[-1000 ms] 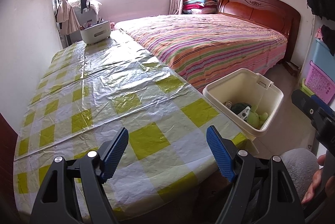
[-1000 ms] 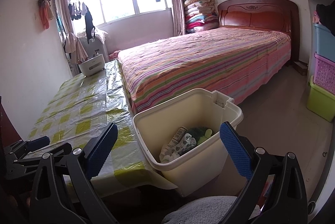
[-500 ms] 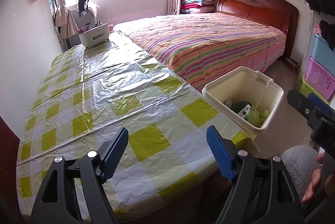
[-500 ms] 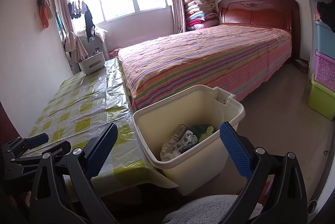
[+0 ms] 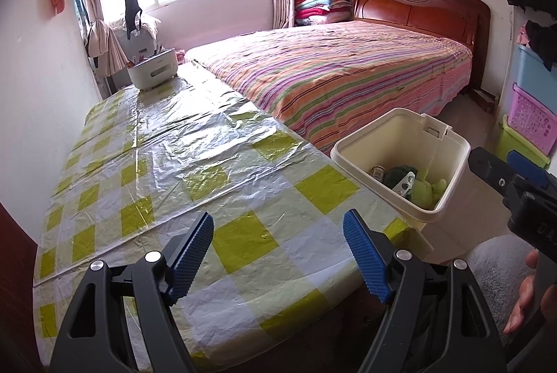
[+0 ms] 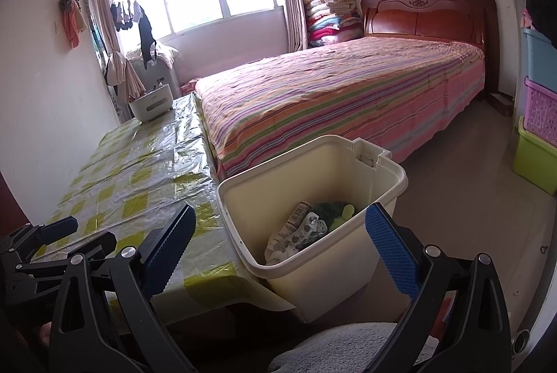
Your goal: Collect trash
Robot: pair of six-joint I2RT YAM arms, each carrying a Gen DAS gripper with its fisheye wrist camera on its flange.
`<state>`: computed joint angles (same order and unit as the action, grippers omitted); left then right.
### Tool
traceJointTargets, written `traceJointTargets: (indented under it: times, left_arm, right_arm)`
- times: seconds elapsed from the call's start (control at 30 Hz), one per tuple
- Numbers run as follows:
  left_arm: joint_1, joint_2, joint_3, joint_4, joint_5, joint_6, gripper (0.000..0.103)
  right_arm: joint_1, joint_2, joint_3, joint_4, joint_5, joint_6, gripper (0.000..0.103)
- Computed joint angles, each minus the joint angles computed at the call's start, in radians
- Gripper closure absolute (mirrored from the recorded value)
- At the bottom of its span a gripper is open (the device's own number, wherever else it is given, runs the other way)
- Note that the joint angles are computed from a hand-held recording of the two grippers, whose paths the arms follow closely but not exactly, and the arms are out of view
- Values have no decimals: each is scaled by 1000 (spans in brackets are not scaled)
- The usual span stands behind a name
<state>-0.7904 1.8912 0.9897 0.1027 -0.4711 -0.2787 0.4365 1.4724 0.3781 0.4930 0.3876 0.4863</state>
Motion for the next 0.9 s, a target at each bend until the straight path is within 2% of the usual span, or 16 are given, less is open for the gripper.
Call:
traceJointTargets:
  times: [0.17, 0.6, 0.9]
  left_arm:
    - [-10, 6, 2, 6, -22, 12, 17]
    - [-28, 19, 13, 6, -52, 28, 17]
    - [-26, 45, 37, 2, -38, 31, 17]
  right_arm:
    - [0, 5, -1, 5, 0, 3, 7]
    - [-50, 22, 17, 35, -49, 3, 7]
    - [-54, 34, 10, 56, -58, -4, 7]
